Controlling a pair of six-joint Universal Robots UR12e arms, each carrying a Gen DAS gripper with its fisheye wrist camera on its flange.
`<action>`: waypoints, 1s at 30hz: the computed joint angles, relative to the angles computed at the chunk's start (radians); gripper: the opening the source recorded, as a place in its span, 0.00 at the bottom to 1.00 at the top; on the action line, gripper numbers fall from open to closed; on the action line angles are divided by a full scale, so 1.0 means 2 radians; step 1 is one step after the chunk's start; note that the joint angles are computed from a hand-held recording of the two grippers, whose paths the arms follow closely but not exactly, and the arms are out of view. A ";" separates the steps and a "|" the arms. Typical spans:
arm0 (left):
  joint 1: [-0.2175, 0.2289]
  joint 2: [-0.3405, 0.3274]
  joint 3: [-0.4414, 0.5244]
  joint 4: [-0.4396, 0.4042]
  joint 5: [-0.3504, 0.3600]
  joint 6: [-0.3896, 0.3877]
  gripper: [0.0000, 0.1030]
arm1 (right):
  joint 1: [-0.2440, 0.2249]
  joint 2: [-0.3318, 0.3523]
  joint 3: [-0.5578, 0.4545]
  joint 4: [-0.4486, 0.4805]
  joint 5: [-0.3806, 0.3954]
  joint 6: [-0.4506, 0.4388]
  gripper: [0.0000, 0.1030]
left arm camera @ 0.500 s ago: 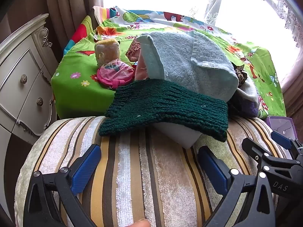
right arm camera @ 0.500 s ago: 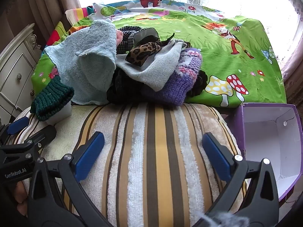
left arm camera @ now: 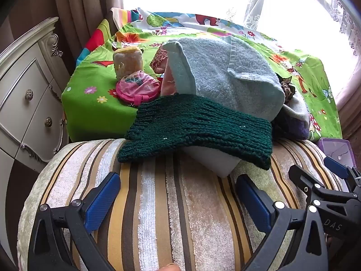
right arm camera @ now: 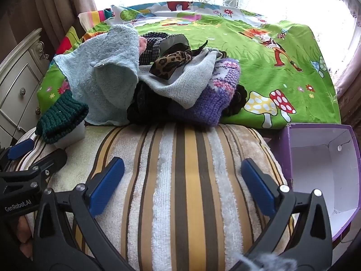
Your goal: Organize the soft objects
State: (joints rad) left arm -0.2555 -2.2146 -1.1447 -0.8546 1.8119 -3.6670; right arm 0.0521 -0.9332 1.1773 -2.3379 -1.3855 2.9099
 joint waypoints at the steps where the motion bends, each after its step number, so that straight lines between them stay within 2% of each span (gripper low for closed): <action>1: -0.001 -0.001 0.002 -0.002 0.001 -0.001 1.00 | 0.000 0.000 0.001 -0.001 0.000 0.000 1.00; 30: -0.002 -0.002 0.004 -0.003 0.005 0.000 1.00 | 0.000 -0.001 0.003 -0.005 0.002 0.001 1.00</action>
State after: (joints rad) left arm -0.2600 -2.2180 -1.1373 -0.8608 1.8223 -3.6678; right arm 0.0514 -0.9348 1.1830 -2.3478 -1.3820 2.9116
